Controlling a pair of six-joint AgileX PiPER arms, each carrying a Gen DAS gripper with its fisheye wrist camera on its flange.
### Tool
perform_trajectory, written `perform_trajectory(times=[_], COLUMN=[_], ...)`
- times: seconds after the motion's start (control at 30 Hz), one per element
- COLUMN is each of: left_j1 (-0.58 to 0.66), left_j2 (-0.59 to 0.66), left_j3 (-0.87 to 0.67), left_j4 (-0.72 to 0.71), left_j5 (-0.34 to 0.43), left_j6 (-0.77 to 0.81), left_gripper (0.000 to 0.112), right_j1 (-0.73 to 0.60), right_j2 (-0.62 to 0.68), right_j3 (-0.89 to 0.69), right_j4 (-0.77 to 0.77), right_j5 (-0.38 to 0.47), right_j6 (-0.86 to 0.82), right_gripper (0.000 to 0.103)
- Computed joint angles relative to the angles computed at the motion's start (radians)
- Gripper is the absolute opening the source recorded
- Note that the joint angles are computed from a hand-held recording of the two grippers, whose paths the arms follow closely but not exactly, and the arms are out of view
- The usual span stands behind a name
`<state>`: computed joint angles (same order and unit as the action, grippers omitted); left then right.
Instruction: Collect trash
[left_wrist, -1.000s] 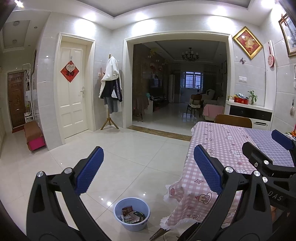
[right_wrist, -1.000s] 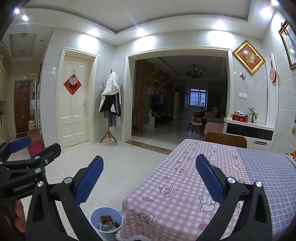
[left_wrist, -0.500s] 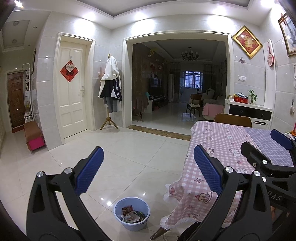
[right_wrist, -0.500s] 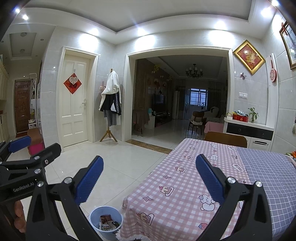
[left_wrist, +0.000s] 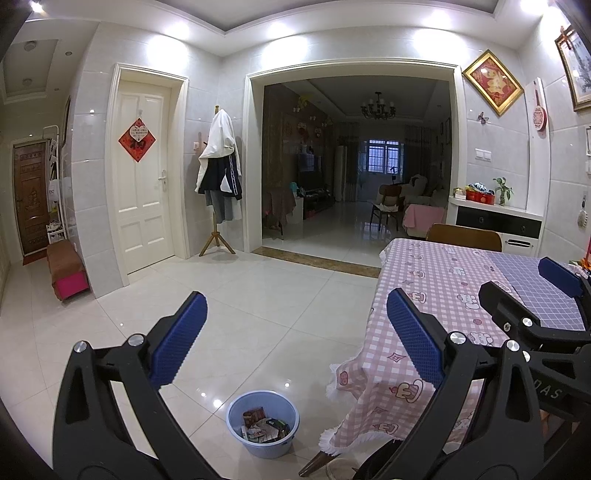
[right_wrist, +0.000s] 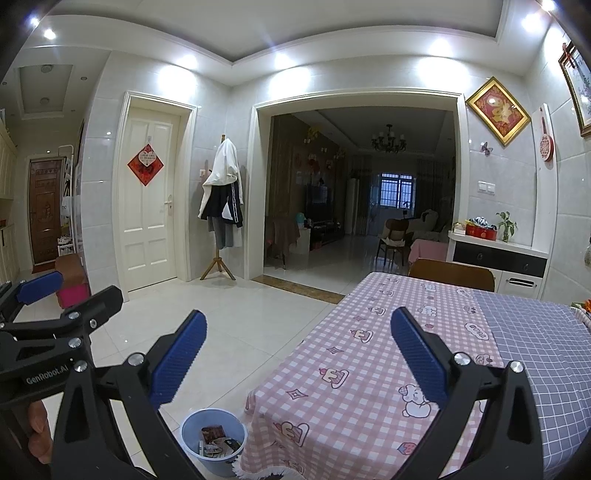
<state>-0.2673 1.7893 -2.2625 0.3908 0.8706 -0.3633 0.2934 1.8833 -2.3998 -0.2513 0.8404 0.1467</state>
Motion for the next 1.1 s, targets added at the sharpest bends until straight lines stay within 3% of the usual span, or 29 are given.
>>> perform_trajectory(times=[1.1], left_j1=[-0.003], left_j2=[-0.047], left_j3=[0.11], left_j4=[0.024], left_j5=[-0.046], left_j6=[-0.039], left_gripper=[0.096], right_j1=[-0.008], right_j2=[0.008], right_j3=[-0.003], right_j4=[0.026], right_j5=[0.004], right_j6=[-0.026], right_gripper=[0.098])
